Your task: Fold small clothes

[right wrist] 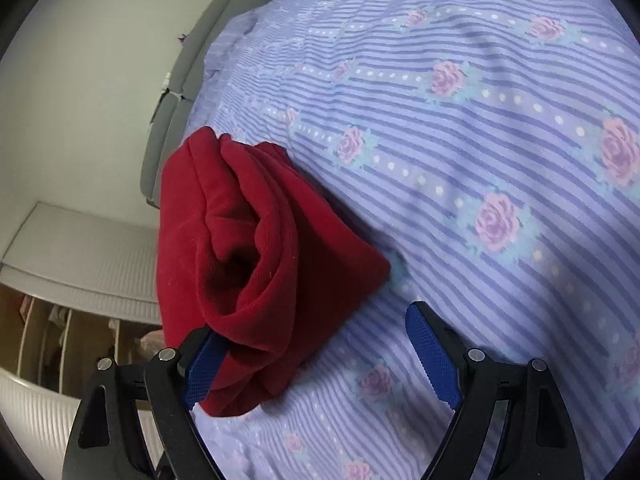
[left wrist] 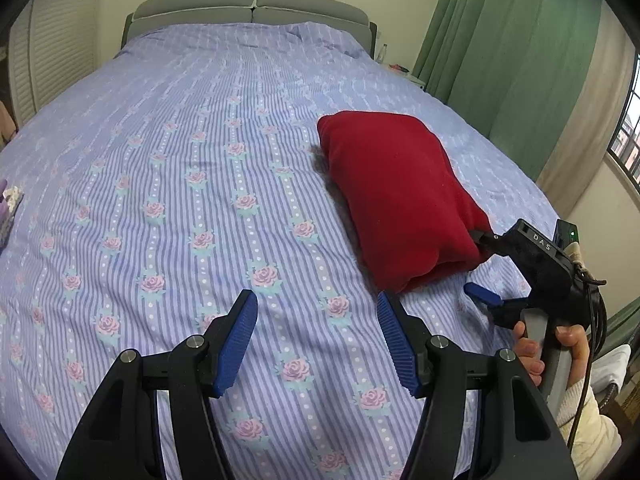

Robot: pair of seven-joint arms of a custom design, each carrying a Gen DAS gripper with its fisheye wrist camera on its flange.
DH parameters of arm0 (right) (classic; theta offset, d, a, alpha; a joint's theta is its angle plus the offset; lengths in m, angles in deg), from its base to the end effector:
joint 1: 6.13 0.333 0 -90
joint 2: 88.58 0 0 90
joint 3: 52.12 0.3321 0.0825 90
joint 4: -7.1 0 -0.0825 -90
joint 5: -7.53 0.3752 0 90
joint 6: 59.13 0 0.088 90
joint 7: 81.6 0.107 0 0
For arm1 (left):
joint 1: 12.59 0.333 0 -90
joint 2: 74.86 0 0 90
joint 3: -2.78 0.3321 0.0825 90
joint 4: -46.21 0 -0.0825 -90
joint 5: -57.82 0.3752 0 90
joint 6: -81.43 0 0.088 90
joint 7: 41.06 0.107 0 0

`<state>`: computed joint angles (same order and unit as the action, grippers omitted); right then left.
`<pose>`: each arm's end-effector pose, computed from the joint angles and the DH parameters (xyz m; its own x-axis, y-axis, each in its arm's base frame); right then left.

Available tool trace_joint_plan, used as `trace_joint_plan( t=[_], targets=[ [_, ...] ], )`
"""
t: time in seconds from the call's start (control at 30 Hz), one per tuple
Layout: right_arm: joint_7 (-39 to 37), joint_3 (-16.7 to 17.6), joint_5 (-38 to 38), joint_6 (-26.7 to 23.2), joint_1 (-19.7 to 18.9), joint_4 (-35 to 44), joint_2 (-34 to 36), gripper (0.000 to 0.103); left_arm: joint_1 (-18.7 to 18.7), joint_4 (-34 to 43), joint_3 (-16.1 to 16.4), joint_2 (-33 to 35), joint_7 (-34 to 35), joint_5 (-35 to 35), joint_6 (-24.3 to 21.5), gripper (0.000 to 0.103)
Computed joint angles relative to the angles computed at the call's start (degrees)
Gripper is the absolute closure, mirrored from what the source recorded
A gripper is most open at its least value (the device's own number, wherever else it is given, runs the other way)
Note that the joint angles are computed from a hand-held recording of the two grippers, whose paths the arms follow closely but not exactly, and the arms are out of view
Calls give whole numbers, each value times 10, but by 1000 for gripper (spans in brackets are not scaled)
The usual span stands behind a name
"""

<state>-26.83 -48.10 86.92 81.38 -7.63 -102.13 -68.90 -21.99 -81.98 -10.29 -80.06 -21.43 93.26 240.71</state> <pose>0.6406 0.0251 0.3599 -0.1439 -0.5753 -0.8052 -0.8531 0.4845 -0.1937 0.4898 -0.2335 0.4932 0.2210 -0.9453 0.2397 -0.7156 -0.3242 -0.6187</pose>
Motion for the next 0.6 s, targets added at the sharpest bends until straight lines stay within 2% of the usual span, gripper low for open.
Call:
trace_joint_plan(
  t=[0.13,0.27,0.33,0.4,0.5,0.6],
  targets=[
    [-30,8,21,26,6,19,17,18,0,3,3,5,12,-12,-7,41],
    [-15,16,41,28,0,56,45,18,-2,15,6,18,34,-23,-16,41],
    [-3,18,35,33,1,65,51,18,-1,17,10,26,42,-32,-6,41],
    [4,21,27,39,3,74,56,18,3,17,18,35,53,-54,24,40],
    [-2,26,23,28,-5,78,58,29,7,29,27,55,120,-138,58,39],
    [-14,29,33,7,-19,82,64,39,16,70,21,91,235,-247,67,35]
  ],
)
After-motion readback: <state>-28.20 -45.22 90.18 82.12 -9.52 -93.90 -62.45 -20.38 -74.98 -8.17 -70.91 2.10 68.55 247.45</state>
